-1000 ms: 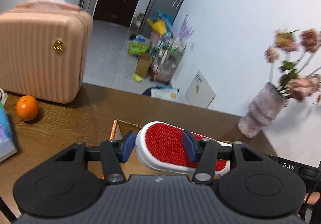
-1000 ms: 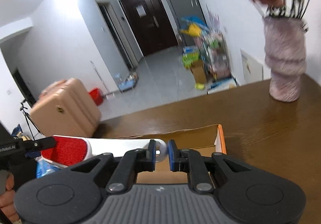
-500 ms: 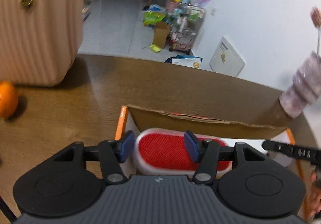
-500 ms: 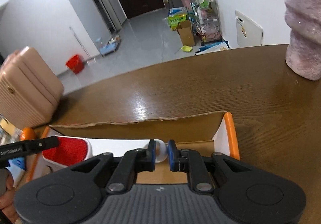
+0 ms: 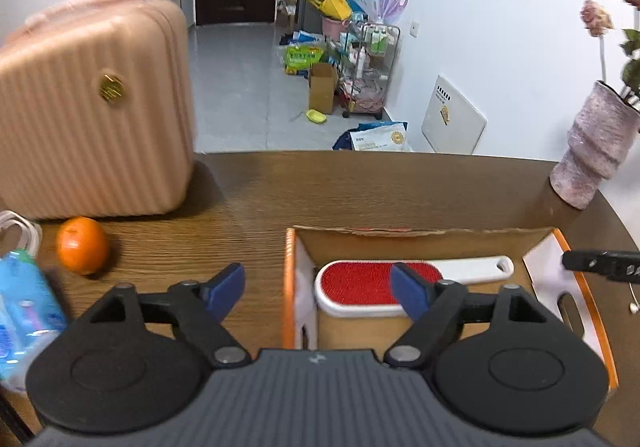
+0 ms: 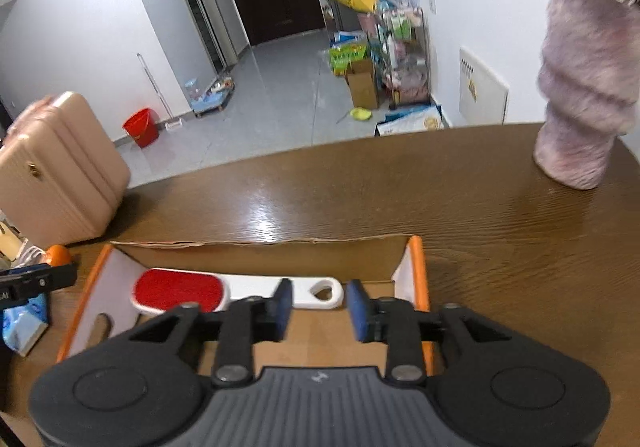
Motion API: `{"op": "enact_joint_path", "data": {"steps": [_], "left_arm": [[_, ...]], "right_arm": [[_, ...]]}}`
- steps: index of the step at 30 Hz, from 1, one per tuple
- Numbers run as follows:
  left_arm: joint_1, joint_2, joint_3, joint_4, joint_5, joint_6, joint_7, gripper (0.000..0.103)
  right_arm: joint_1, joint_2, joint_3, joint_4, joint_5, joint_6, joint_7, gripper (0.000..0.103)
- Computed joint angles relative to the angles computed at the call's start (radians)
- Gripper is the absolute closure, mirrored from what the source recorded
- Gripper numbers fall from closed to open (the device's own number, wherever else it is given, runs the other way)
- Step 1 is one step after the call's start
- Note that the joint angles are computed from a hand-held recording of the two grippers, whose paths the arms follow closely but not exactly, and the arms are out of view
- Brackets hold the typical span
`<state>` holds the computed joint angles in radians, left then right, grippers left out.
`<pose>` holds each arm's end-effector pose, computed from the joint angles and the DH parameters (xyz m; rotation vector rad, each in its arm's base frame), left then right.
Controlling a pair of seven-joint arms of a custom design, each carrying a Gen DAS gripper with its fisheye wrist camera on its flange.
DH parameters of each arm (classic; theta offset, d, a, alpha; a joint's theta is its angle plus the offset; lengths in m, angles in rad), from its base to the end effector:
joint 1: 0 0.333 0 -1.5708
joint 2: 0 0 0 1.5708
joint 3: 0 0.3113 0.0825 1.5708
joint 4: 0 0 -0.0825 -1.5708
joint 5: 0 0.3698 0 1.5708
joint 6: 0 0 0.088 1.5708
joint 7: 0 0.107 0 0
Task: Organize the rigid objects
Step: 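Carry the lint brush into the red box and open the left gripper, then withdraw both tools from the box back toward the table items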
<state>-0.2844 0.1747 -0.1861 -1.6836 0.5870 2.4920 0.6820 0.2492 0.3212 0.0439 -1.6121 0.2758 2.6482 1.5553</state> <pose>0.5793 -0.2875 0.5664 -1.8458 1.7110 -0.7511 0.6617 0.1877 0.5244 -1.8017 1.6196 -0.3152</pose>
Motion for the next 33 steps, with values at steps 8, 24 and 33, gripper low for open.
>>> {"op": "enact_joint_path", "data": {"steps": [8, 24, 33], "left_arm": [[-0.024, -0.274, -0.066, -0.227, 0.327, -0.053, -0.255, 0.0], [0.01, -0.663, -0.26, -0.613, 0.469, -0.052, -0.602, 0.0], [-0.038, -0.862, -0.376, -0.817, 0.428, -0.127, -0.707, 0.0]], "right_arm": [[0.039, -0.344, -0.046, -0.395, -0.474, 0.247, 0.384, 0.014], [-0.12, -0.843, 0.115, -0.928, -0.687, 0.477, 0.644, 0.01], [-0.129, -1.098, 0.222, -1.194, -0.58, 0.598, 0.601, 0.002]]}}
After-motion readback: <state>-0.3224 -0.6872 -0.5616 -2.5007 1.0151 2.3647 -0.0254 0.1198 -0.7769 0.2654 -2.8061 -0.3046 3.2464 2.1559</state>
